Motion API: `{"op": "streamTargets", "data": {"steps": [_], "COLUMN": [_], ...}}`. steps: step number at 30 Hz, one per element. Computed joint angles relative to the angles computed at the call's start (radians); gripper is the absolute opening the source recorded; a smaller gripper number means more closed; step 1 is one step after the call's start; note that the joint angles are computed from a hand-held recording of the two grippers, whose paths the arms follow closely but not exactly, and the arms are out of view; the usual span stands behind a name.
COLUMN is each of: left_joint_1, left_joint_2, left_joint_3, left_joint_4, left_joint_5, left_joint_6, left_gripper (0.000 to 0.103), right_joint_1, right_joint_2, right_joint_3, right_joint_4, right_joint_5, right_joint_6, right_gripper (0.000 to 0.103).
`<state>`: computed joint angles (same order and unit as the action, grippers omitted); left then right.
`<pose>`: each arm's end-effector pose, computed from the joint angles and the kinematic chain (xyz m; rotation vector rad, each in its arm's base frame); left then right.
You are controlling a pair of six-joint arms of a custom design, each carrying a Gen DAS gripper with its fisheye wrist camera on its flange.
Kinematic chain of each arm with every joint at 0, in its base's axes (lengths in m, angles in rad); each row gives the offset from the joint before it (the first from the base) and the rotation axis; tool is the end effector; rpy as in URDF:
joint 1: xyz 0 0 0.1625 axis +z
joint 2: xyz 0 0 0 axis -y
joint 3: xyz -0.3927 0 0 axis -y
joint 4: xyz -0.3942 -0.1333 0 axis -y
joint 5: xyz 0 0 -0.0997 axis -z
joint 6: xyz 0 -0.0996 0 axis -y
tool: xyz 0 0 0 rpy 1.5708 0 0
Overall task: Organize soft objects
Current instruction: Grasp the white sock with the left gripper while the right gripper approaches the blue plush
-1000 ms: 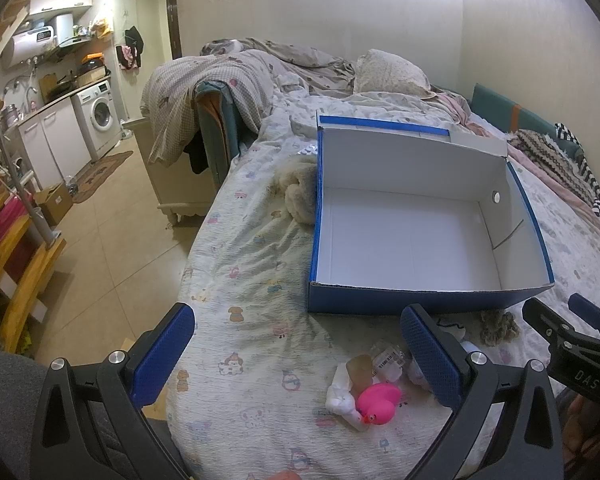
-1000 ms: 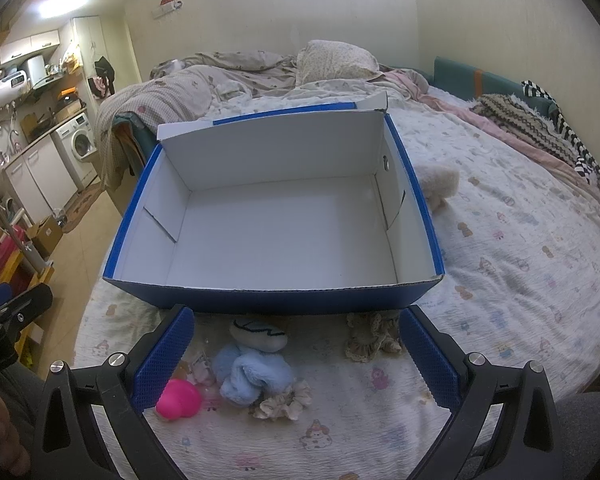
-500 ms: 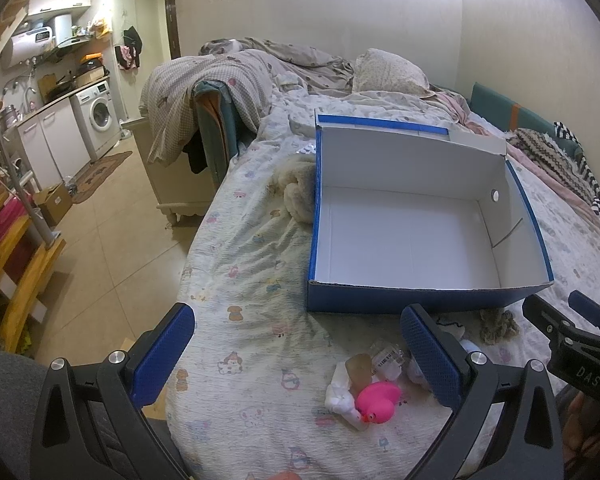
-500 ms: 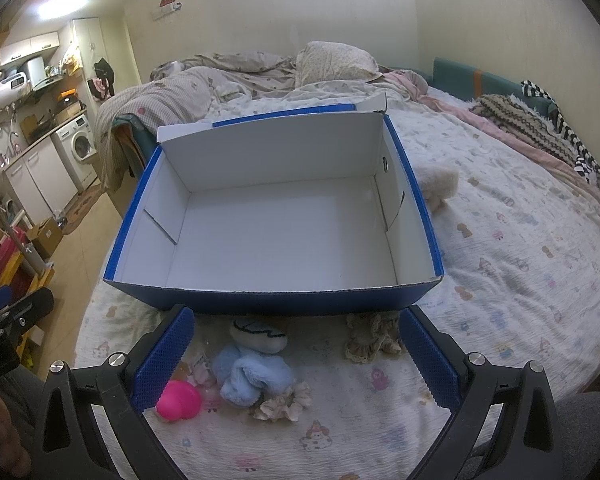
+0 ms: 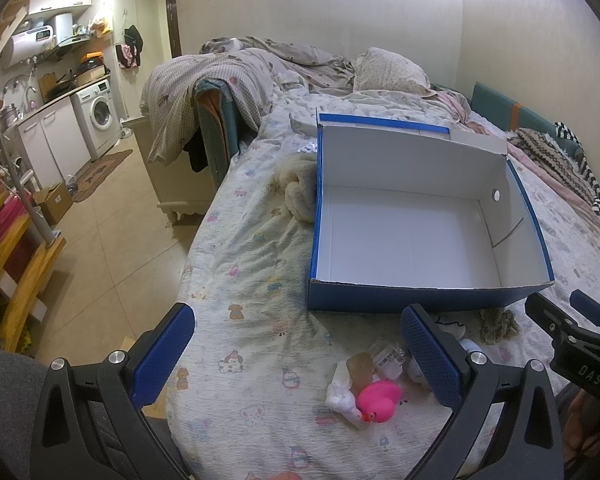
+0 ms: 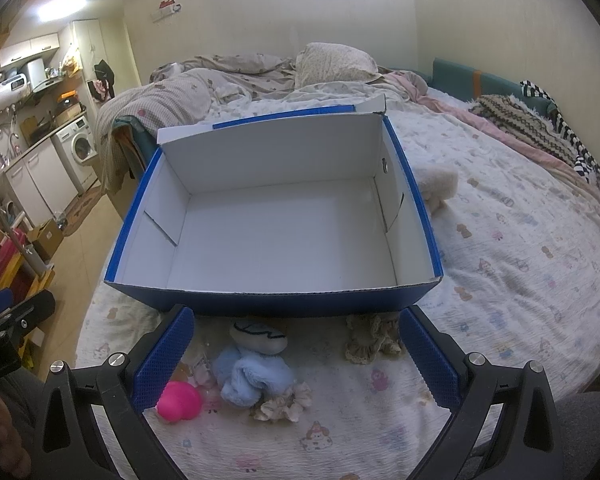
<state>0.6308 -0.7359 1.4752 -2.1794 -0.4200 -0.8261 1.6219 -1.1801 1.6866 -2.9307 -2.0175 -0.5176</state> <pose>-0.4136 -0.5797 0.1072 0.2116 2.1221 -0.9793 0.1222 -0.6221 0.3504 0.4298 -2.3424 0.9235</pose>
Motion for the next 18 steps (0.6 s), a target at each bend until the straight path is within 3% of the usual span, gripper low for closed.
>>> {"op": "streamTargets", "data": {"steps": [13, 18], "left_joint_1": [0.006, 0.027], "left_joint_2": [-0.005, 0.007], "left_joint_3": [0.004, -0.078], "left_joint_4": [0.037, 0.224], "left_joint_5": [-0.017, -0.064], "left_joint_6": [-0.027, -0.105], "left_gripper": [0.103, 0.103], "right_joint_1": [0.000, -0.006], "right_joint_2": [0.002, 0.004], "right_joint_3": [-0.011, -0.087], "right_joint_4": [0.017, 0.196], "right_joint_5": [0.001, 0.035], "right_joint_6": [0.014, 0.049], "right_gripper": [0.103, 0.103]}}
